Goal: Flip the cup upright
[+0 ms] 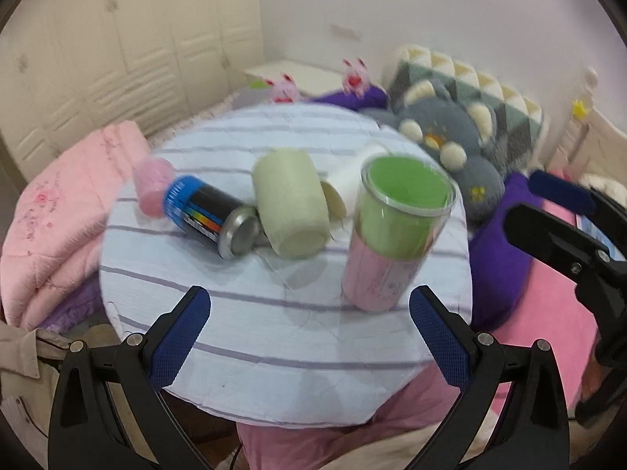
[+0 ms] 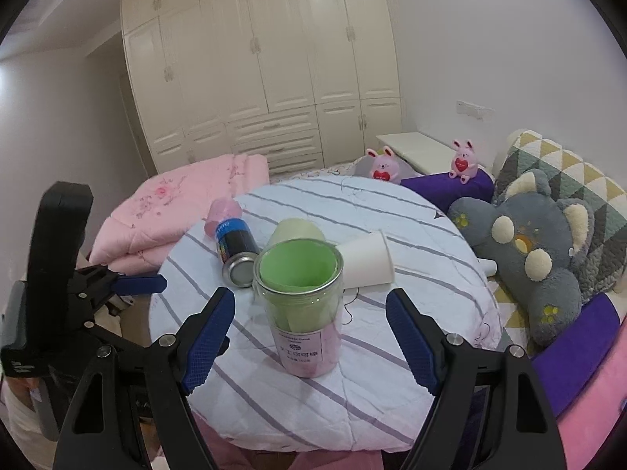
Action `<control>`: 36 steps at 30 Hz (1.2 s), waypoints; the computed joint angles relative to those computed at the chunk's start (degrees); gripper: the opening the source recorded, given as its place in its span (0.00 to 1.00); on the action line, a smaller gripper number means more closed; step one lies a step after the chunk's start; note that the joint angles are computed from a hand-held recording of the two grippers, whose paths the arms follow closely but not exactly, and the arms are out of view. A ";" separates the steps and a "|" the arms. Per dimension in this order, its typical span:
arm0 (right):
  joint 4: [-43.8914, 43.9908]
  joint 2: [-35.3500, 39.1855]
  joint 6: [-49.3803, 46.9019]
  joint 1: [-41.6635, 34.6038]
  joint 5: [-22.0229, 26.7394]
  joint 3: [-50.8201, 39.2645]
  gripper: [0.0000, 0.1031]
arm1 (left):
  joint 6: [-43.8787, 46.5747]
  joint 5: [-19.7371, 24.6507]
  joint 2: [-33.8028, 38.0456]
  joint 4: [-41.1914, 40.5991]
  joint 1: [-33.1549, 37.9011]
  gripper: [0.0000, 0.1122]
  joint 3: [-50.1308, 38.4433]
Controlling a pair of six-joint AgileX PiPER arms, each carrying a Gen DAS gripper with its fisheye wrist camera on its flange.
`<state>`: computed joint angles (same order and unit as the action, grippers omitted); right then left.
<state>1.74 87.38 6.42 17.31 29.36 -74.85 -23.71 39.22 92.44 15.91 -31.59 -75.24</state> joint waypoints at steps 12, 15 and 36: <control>-35.10 -5.72 31.97 5.62 0.64 2.49 0.78 | -24.28 1.16 -5.31 21.40 -7.77 0.91 2.35; -38.92 -5.92 35.65 6.20 1.73 2.42 0.78 | -25.17 2.05 -5.36 22.63 -9.01 0.91 2.04; -41.18 -6.73 39.82 5.38 1.55 3.31 0.78 | -35.52 1.06 -5.25 35.04 -12.77 0.92 1.96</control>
